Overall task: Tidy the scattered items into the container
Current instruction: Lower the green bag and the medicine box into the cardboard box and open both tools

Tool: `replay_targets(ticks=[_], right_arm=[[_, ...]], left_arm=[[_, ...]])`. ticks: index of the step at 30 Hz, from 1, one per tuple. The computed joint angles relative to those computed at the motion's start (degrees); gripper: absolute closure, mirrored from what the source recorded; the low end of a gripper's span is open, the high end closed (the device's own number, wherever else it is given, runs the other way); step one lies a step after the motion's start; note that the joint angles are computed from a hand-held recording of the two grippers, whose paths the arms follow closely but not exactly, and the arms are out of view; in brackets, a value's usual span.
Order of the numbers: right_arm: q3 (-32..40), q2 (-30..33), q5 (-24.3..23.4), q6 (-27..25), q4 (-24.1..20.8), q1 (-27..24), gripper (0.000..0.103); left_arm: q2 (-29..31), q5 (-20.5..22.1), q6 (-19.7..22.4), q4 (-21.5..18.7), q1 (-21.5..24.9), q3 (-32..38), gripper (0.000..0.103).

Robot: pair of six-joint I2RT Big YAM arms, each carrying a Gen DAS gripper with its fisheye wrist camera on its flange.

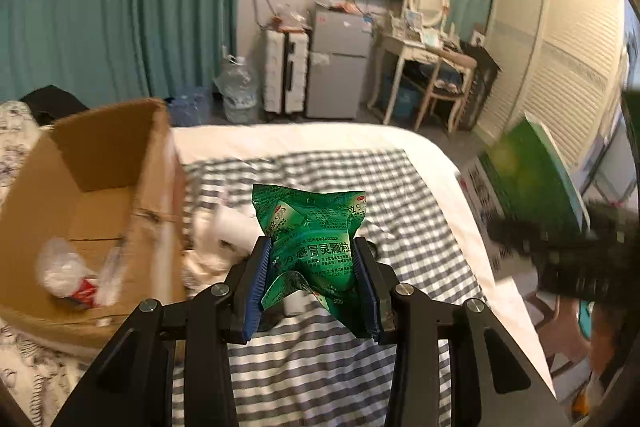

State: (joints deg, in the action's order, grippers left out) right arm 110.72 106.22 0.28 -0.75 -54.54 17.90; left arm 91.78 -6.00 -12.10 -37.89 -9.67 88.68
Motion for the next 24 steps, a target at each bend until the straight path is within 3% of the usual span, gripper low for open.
replay_targets(ticks=[6,12,16,21,24], right_arm=[[-3.7,-4.1,1.1,0.0,0.2,3.4,0.023],[-1.3,-5.5,1.6,0.7,0.5,7.8,0.023],[4.2,-3.4,0.5,1.3,-0.8,11.1,0.023],[15.9,3.7,-1.7,1.8,-3.4,15.4,0.022],[25.5,10.2,-1.8,1.7,-6.5,17.9,0.022]], left_arm=[[-4.4,-1.5,-0.7,-3.0,3.4,-0.2,0.062],[-5.7,-2.0,-2.6,-6.1,8.8,1.0,0.062],[-7.4,-2.7,-2.1,-6.0,13.0,-0.1,0.062],[-7.7,5.6,0.1,-7.1,19.3,-0.8,0.062],[-6.5,5.0,1.4,-7.3,21.0,-0.4,0.062]])
